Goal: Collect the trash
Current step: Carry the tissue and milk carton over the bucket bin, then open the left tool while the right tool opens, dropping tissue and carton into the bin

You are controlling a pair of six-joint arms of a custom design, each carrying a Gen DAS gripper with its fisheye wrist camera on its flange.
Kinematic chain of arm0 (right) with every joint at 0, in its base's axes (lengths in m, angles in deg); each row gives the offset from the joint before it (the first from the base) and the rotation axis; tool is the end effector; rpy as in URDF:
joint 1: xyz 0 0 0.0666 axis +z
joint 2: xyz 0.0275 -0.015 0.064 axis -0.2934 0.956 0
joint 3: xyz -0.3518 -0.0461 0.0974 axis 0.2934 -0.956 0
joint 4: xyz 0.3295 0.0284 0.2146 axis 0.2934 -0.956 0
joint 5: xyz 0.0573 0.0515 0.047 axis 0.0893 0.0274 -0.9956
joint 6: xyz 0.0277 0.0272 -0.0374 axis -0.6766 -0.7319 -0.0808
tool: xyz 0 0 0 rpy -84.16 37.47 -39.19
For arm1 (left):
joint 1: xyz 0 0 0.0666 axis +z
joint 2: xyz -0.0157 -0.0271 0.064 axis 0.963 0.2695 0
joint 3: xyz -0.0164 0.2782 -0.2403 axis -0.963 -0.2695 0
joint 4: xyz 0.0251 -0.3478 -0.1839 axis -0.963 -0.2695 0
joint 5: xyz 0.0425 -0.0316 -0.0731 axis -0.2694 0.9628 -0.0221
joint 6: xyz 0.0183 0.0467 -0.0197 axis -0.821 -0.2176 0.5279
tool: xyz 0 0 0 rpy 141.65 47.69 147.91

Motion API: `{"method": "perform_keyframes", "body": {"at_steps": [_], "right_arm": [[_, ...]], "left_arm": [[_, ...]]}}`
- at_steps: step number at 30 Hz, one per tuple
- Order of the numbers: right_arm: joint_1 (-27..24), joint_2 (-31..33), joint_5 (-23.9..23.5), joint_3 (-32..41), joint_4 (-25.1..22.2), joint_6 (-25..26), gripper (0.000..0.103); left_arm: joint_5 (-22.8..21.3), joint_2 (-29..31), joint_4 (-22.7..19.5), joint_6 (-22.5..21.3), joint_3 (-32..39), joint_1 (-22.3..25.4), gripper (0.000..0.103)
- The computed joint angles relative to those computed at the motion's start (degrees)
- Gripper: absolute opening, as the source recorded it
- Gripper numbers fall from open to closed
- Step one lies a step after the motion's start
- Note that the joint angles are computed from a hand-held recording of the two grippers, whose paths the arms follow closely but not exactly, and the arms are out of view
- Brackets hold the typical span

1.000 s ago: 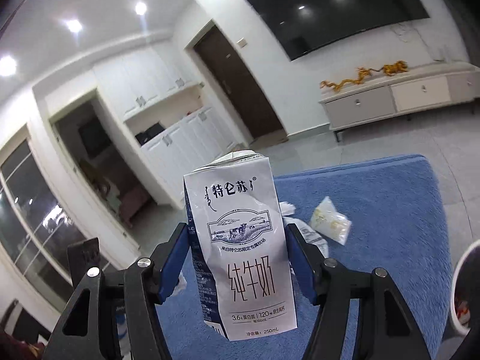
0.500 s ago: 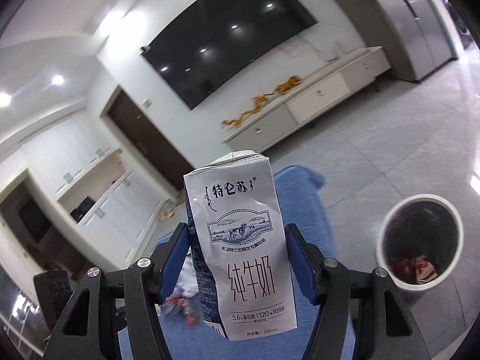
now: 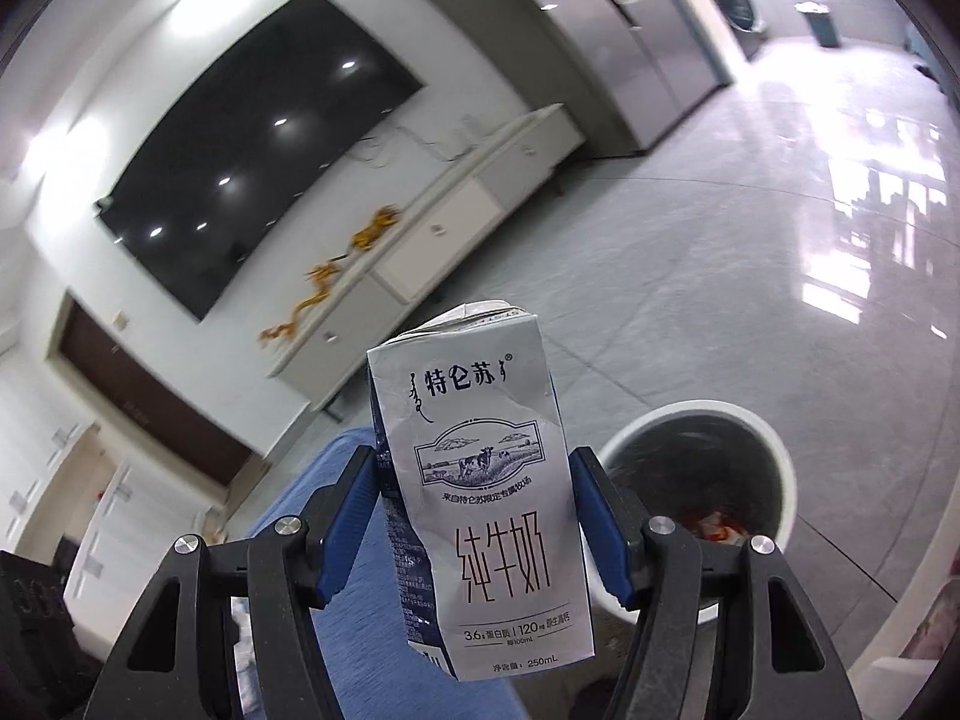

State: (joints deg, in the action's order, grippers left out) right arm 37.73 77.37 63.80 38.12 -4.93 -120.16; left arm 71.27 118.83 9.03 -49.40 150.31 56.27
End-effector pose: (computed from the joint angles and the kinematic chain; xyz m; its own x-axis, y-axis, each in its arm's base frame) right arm 0.3089 0.4028 0.3898 -0.5263 0.6137 -0.5885 0.1968 0.7612 0.6179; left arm 0.3798 -0.1331 0.4255 -0.7737 0.0811 -0.6284 0.3213 0.9050 -0.2788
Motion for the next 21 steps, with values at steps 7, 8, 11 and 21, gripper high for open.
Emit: {"method": "perform_keyframes", "body": {"at_steps": [7, 8, 11, 21], "right_arm": [[-4.01, 1.12, -1.14, -3.28, -2.36, -7.54, 0.062], [-4.55, 1.09, -1.81, -4.08, -2.33, -8.21, 0.062], [-6.05, 1.71, -3.83, -5.60, -2.81, -10.00, 0.062], [-9.92, 4.70, -10.17, -7.63, -3.58, -13.58, 0.064]], "left_arm": [[0.18, 13.65, 1.36, 1.95, 8.02, -4.07, 0.017], [0.46, 15.28, 1.29, 2.30, 9.08, -4.57, 0.017], [1.05, 19.85, 1.31, 2.72, 11.71, -5.70, 0.018], [3.59, 31.44, -0.43, 3.47, 18.60, -8.10, 0.024]]}}
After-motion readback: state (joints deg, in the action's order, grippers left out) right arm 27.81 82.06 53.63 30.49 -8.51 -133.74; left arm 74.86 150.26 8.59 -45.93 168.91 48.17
